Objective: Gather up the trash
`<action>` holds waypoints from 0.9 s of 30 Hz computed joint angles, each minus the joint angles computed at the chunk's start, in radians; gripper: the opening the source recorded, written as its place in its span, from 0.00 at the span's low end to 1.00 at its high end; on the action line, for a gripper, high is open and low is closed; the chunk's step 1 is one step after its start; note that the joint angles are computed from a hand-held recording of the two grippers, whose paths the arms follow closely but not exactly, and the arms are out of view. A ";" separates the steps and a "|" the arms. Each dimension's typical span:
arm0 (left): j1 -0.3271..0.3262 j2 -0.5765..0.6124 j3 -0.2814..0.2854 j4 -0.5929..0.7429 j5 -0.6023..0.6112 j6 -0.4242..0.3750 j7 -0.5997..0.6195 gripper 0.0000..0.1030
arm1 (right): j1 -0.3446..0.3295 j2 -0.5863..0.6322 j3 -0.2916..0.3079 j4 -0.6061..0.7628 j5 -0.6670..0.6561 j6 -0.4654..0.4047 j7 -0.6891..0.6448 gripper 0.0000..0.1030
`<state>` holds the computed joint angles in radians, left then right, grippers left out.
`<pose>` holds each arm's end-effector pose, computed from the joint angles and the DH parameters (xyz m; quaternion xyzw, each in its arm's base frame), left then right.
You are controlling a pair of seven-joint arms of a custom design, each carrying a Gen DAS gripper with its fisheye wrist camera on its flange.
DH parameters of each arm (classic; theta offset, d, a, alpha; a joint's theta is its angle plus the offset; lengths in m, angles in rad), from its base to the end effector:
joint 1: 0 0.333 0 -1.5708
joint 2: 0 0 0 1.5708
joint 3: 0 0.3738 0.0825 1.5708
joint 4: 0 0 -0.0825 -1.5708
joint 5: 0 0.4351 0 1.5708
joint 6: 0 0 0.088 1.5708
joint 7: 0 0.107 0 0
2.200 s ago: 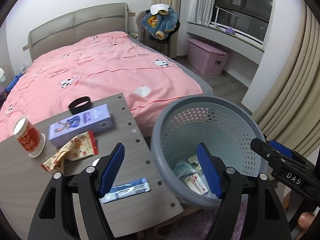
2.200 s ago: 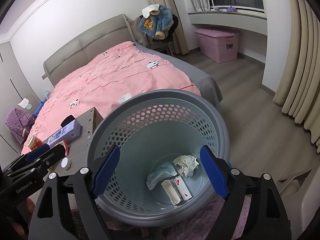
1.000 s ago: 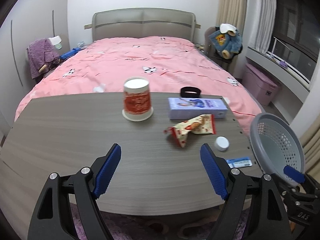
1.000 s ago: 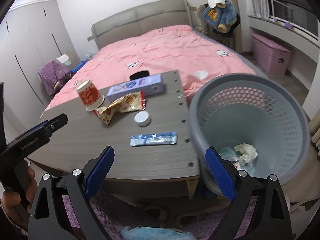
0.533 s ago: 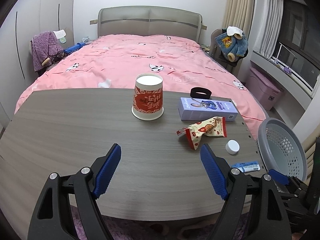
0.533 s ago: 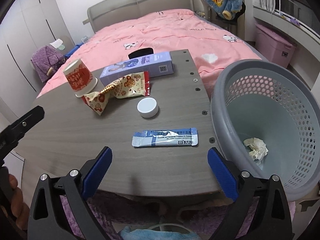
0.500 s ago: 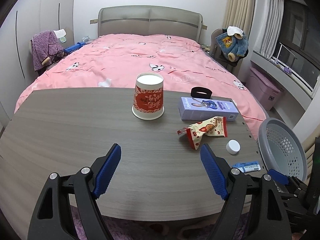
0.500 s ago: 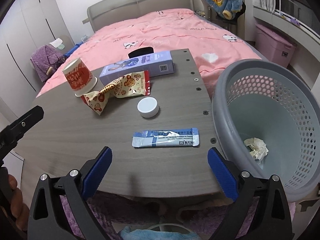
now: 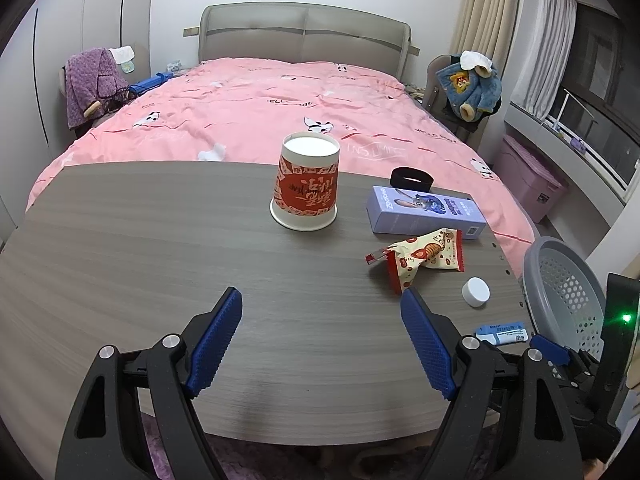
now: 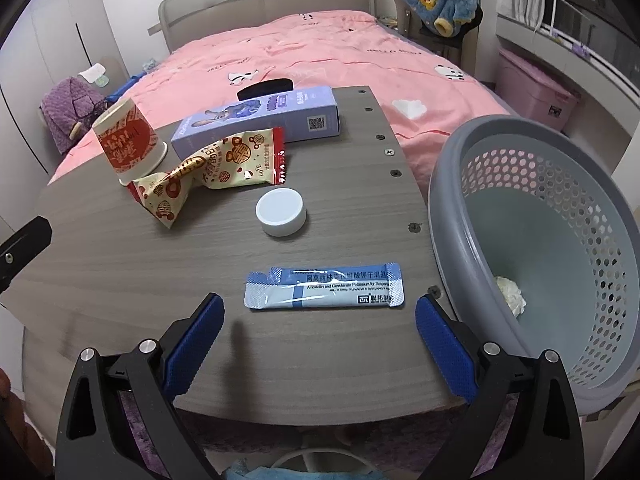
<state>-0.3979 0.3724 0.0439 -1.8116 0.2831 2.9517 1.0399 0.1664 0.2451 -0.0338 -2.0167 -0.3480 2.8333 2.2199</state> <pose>0.6977 -0.2820 0.4501 -0.6244 0.6828 -0.3205 0.2030 0.6800 0.1098 0.4171 -0.6005 0.7433 -0.1994 0.2172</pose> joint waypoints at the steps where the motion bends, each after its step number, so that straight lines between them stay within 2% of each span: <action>1: 0.001 0.001 -0.001 0.001 -0.001 0.000 0.002 0.76 | 0.008 0.003 -0.007 0.005 -0.016 -0.004 0.013 0.92; 9: 0.008 0.005 -0.010 0.005 -0.018 -0.004 0.019 0.76 | 0.049 0.029 -0.050 0.038 -0.168 -0.033 0.114 0.92; 12: 0.005 0.005 -0.008 0.004 -0.019 -0.004 0.020 0.76 | 0.044 0.029 -0.048 0.035 -0.185 -0.018 0.124 0.85; 13: 0.004 0.005 -0.007 0.004 -0.019 -0.003 0.020 0.76 | 0.043 0.027 -0.047 0.033 -0.192 -0.011 0.124 0.79; 18: 0.001 0.005 -0.004 0.004 -0.017 -0.001 0.021 0.76 | 0.029 0.020 -0.032 0.021 -0.175 0.007 0.092 0.78; 23: 0.004 0.007 -0.011 0.005 -0.022 -0.003 0.034 0.76 | 0.019 0.009 -0.026 0.013 -0.151 0.028 0.070 0.70; 27: 0.000 0.008 -0.014 0.009 -0.021 -0.004 0.047 0.76 | 0.008 -0.005 -0.015 -0.004 -0.117 0.034 0.046 0.68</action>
